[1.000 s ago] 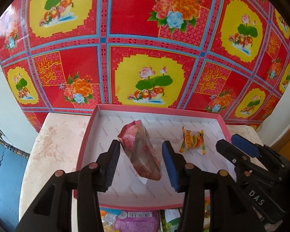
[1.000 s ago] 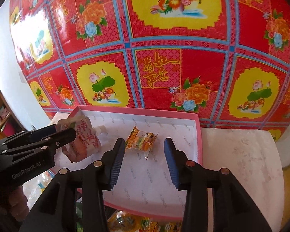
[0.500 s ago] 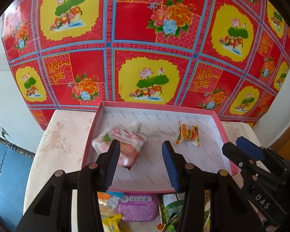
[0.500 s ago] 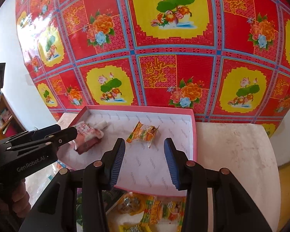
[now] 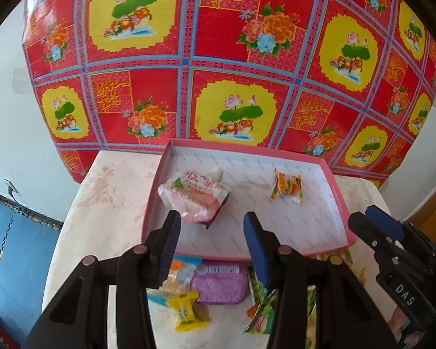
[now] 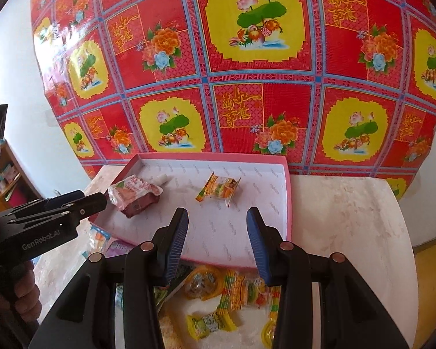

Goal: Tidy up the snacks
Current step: 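Grasp a yellow candy packet with the left tool while the right tool grasps the green pea bag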

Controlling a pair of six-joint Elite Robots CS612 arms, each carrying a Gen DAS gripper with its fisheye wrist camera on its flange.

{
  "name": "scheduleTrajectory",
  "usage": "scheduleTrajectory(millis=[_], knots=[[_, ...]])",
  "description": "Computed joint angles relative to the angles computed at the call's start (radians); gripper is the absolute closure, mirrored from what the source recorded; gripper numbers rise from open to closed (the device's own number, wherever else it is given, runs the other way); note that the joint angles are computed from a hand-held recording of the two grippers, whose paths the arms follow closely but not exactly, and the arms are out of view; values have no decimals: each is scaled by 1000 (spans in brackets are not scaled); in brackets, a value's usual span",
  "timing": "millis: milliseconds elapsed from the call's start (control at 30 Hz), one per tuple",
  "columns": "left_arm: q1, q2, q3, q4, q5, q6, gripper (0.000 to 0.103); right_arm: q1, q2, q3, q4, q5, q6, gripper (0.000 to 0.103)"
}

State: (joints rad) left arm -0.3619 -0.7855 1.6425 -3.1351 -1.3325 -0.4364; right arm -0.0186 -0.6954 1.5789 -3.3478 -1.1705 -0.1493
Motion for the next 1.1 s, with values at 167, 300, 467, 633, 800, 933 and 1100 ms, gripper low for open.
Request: scheduleTrajectory(millis=[167, 300, 467, 633, 800, 933, 1100], knots=[[-1, -14, 31, -1, 1, -10, 56, -5, -8, 26, 0, 3, 10, 60], [0, -22, 50, 4, 0, -19, 56, -8, -12, 40, 7, 0, 8, 60], [3, -29, 71, 18, -9, -35, 56, -11, -19, 59, 24, -10, -3, 60], [7, -32, 87, 30, -16, -48, 56, -14, -26, 75, 38, -9, -9, 60], [10, -33, 100, 39, -40, -59, 56, -13, -31, 86, 51, -5, -19, 60], [8, -33, 108, 49, -51, -58, 56, -11, -34, 92, 65, 4, -29, 60], [9, -29, 112, 63, -65, -62, 56, -8, -38, 97, 82, 13, -36, 60]])
